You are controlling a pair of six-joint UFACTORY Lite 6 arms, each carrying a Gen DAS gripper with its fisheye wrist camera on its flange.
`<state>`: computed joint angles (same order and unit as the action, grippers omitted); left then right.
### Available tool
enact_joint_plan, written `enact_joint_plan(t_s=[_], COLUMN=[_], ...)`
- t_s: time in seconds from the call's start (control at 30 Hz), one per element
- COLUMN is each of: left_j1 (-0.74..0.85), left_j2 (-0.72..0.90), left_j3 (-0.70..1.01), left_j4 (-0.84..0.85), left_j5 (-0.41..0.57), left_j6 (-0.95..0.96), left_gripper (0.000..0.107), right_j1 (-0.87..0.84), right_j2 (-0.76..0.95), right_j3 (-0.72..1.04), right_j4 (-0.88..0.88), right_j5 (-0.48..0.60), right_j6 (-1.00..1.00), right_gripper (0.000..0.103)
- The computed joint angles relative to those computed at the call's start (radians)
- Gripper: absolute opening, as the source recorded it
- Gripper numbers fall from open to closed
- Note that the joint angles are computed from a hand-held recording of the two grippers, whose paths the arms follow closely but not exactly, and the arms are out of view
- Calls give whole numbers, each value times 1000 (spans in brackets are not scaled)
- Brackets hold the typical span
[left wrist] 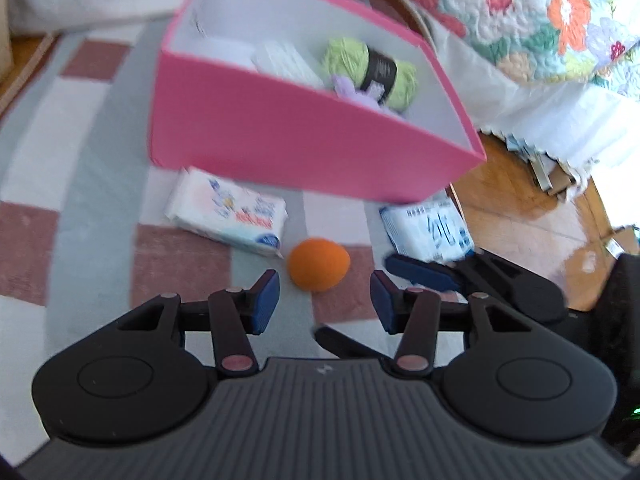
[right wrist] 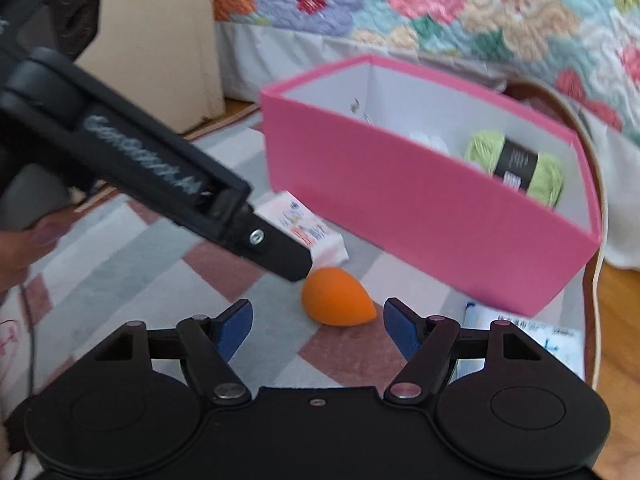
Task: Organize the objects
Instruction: 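Move the left tool to the orange makeup sponge and close on it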
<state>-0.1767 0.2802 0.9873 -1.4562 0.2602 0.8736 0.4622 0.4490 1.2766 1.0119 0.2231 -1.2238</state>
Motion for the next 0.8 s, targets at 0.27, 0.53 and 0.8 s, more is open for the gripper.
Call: enact_joint_plan(t_s=[0.27, 0.53, 0.8], left_j1=[-33, -42, -77], left_j2=[121, 174, 121], left_j3=[49, 26, 1], left_j4=[-470, -877, -852], left_j5=[-30, 23, 0], left_j6=[460, 874, 847], left_gripper=[43, 32, 32], right_j1=[-2, -26, -16], right_j2=[124, 119, 6], right_j3=[62, 49, -71], right_j4=[147, 310, 402], right_j5=[-19, -8, -26], right_j6=[-82, -204, -301], right_gripper=[75, 52, 50])
